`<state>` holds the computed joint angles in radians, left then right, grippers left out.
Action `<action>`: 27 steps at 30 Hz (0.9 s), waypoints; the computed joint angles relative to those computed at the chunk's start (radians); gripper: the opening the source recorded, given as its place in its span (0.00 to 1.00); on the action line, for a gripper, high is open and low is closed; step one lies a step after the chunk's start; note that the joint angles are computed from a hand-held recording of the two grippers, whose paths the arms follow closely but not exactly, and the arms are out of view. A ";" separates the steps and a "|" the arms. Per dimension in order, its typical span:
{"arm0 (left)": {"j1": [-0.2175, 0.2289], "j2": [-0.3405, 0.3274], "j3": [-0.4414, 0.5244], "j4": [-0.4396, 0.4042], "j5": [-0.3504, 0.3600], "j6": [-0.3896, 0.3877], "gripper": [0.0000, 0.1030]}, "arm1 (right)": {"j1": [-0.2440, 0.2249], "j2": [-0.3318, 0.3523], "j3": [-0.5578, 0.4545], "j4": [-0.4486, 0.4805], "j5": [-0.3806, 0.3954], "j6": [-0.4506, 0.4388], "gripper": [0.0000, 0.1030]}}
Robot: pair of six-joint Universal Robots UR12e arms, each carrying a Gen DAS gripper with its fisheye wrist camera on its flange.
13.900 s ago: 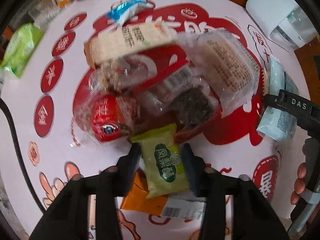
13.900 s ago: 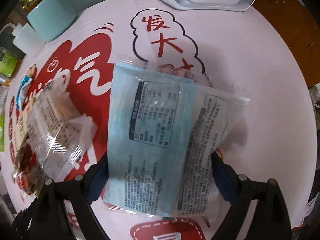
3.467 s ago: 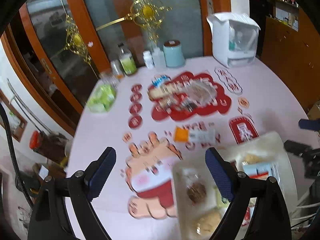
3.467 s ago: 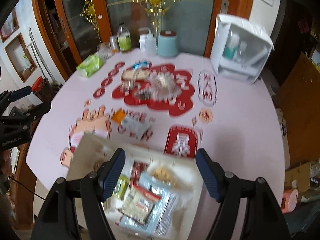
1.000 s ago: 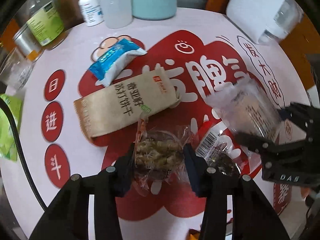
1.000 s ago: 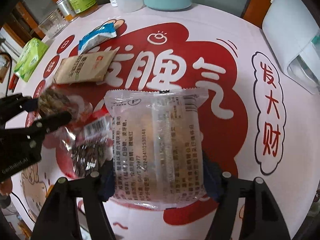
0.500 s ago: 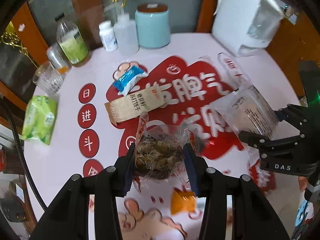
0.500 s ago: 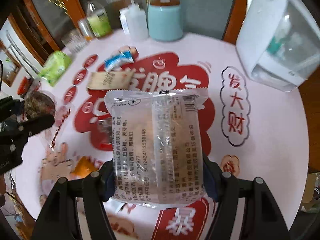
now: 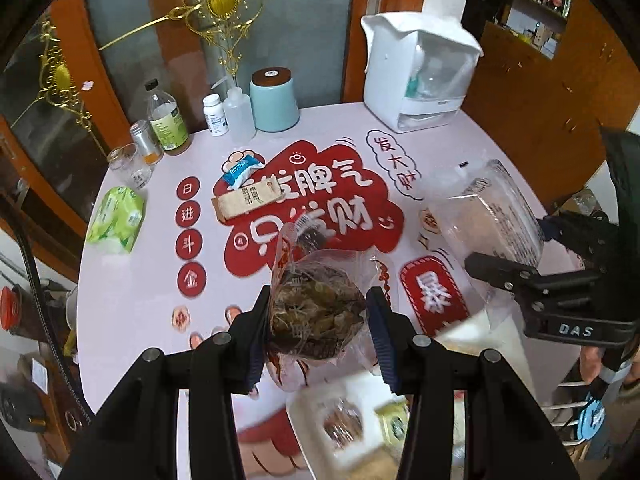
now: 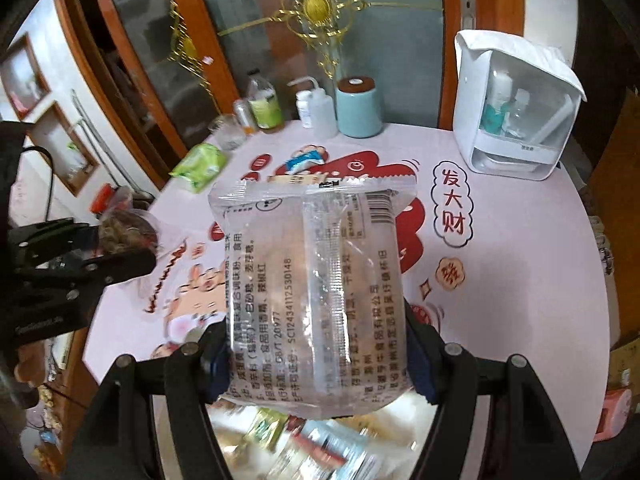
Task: Organize snacks
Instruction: 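Carry both clear bags over the white tray and open both tools to release them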
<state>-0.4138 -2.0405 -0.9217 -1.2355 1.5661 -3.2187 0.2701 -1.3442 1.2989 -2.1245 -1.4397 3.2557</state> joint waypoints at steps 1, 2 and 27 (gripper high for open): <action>-0.005 0.017 -0.020 0.010 0.004 -0.008 0.43 | 0.000 -0.019 0.021 -0.014 0.008 0.005 0.68; -0.010 0.035 -0.041 0.023 0.008 -0.015 0.43 | 0.002 -0.032 0.035 -0.025 0.009 0.008 0.69; -0.105 0.222 -0.396 0.120 0.103 -0.235 0.43 | 0.044 -0.155 0.259 -0.017 0.009 0.049 0.70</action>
<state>-0.5193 -1.8188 -1.3176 -1.1155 1.6691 -3.4542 0.3142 -1.4992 1.5578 -2.1415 -1.4302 3.3043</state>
